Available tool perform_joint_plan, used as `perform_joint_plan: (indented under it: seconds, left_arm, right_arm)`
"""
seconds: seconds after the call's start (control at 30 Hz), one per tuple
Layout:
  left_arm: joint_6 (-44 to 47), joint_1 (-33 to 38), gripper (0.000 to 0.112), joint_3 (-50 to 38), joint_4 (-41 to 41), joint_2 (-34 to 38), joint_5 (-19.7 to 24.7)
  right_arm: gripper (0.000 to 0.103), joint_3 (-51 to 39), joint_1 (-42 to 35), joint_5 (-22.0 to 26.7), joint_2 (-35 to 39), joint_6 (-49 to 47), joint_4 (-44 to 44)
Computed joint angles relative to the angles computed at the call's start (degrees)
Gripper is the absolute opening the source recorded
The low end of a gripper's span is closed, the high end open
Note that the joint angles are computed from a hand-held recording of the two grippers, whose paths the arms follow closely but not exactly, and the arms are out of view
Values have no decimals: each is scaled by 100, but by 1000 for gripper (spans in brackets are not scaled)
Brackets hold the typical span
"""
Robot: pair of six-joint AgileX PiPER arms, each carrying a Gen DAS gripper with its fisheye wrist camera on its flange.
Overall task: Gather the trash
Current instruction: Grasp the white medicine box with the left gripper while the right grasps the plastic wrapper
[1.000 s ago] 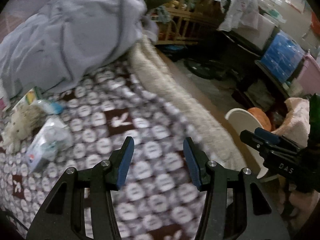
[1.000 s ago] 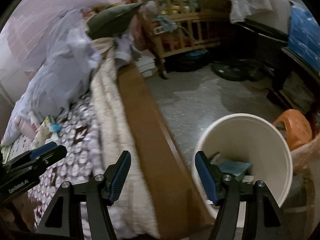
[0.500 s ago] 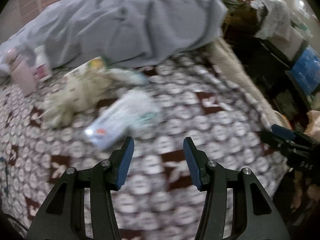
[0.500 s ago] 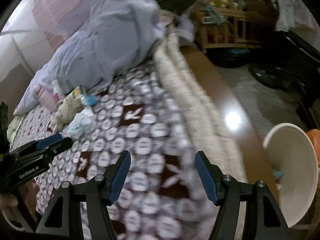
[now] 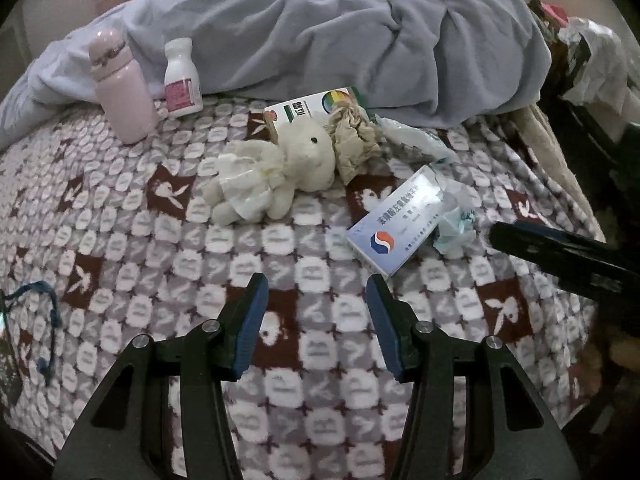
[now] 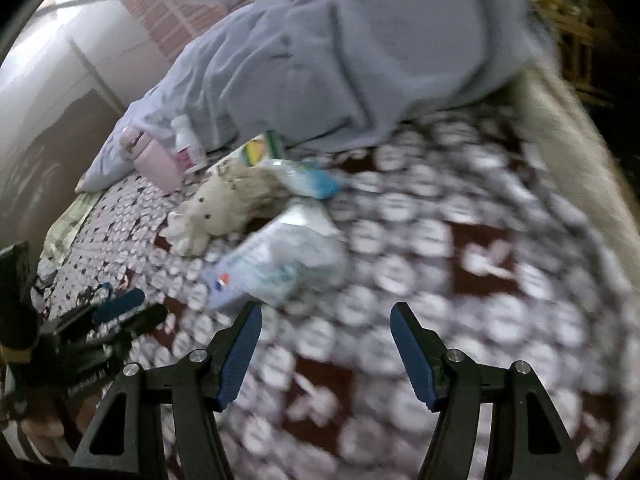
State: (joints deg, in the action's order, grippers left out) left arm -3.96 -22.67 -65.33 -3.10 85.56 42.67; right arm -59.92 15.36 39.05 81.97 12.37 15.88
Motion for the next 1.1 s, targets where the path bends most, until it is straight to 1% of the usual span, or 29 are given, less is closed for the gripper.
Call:
perform_joint_plan:
  seconds: [0.17, 0.2, 0.23, 0.27, 0.3, 0.33, 0.4, 0.47, 0.53, 0.6, 0.67, 0.7, 0.77, 0.8, 0.87, 0.9, 1.0, 1.03, 1.1]
  left_arm:
    - [597, 91, 50, -124, -525, 189, -15]
    - [722, 95, 50, -179, -641, 254, -10]
    - [826, 96, 50, -225, -735, 302, -2]
    - [892, 92, 52, -276, -793, 343, 6]
    - [1002, 82, 54, -327, -890, 395, -13]
    - [1126, 60, 57, -381, -994, 452, -53]
    - [1328, -15, 59, -526, -1122, 593, -94]
    - [1500, -113, 63, -729, -1209, 784, -62]
    - [1483, -265, 64, -979, -1088, 1035, -22]
    - [1307, -523, 64, -1259, -702, 1342, 9]
    - [1127, -724, 64, -1480, -320, 1598, 51]
    - [930, -875, 64, -1659, 23, 1791, 111]
    - [489, -1086, 64, -1832, 629, 2007, 82]
    - [419, -1120, 64, -1930, 711, 2104, 86]
    - [569, -1034, 64, -2153, 369, 2284, 226]
    - [551, -975, 63, -2180, 230, 2302, 229]
    - [632, -804, 57, -2177, -183, 2258, 281]
    - [637, -780, 54, -2123, -220, 2199, 283]
    - [572, -750, 52, -1907, -197, 1985, 224]
  right_arm:
    - [64, -475, 65, -182, 779, -100, 216]
    - [55, -515, 56, -186, 855, -147, 275]
    - [43, -542, 18, -194, 946, -313, 458]
    - [39, -513, -29, -225, 975, -503, 659]
    - [31, -475, -57, -258, 956, -613, 755]
    - [26, -421, -45, -300, 896, -616, 702]
    - [23, -296, -37, -354, 699, -539, 492]
    - [23, -79, -144, -364, 304, -551, 405]
    - [23, 57, -265, -275, -34, -500, 230]
    - [23, 135, -376, -104, -321, -410, -11]
    - [23, 248, -563, 29, -561, -537, 68]
    - [23, 307, -657, 92, -668, -612, 132]
    - [23, 437, -777, 137, -849, -660, 166]
    - [23, 481, -845, 166, -910, -713, 209]
    - [23, 584, -948, 179, -990, -791, 305]
    - [23, 627, -992, 182, -1020, -827, 355]
    - [23, 698, -1017, 198, -1108, -825, 380]
    - [23, 710, -1014, 215, -1143, -820, 366]
    - [23, 732, -962, 224, -1214, -757, 296]
